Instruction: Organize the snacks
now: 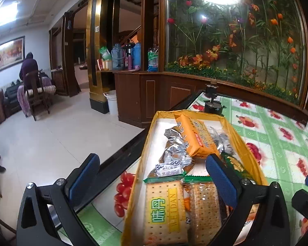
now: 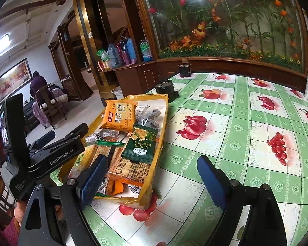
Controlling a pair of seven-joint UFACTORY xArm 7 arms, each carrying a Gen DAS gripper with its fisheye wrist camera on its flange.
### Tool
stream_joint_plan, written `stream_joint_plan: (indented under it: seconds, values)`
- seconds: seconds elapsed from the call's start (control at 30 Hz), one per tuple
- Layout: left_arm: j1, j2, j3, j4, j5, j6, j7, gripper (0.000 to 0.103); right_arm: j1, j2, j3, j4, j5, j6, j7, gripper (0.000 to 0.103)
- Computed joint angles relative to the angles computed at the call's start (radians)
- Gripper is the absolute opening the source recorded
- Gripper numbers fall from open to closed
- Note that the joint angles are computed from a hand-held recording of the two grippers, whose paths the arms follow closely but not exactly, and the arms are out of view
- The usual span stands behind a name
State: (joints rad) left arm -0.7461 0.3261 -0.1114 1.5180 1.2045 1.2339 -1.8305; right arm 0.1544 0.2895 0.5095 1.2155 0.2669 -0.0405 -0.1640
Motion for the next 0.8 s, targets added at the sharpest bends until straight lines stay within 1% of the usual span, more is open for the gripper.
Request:
stream_joint_plan:
  seconds: [0.13, 0.17, 0.33, 0.47, 0.5, 0.6, 0.8]
  values:
    - [-0.019, 0.031, 0.002, 0.042, 0.008, 0.042, 0.09, 0.103, 0.053, -0.01, -0.058, -0.005, -0.027, -0.001, 0.028, 0.092]
    - [-0.023, 0.035, 0.004, 0.047, 0.008, 0.047, 0.095, 0.103, 0.074, -0.014, -0.08, -0.008, -0.039, -0.004, 0.04, 0.092]
    - [-0.034, 0.033, 0.012, 0.047, 0.004, 0.072, 0.078, 0.103, 0.139, -0.025, -0.151, -0.017, -0.094, -0.012, 0.085, 0.092]
    - [-0.018, 0.023, 0.012, 0.036, -0.027, 0.059, 0.067, 0.103, 0.15, -0.025, -0.163, -0.016, -0.125, -0.013, 0.104, 0.092]
    - [-0.017, 0.022, 0.011, 0.036, -0.031, 0.061, 0.065, 0.103, 0.165, -0.026, -0.18, -0.017, -0.137, -0.013, 0.113, 0.092]
    - [-0.014, 0.025, 0.011, 0.041, -0.044, 0.07, 0.068, 0.103, 0.164, -0.023, -0.179, -0.015, -0.152, -0.013, 0.119, 0.092]
    - [-0.013, 0.023, 0.011, 0.037, -0.051, 0.076, 0.066, 0.103, 0.212, -0.026, -0.233, -0.016, -0.196, -0.014, 0.158, 0.092]
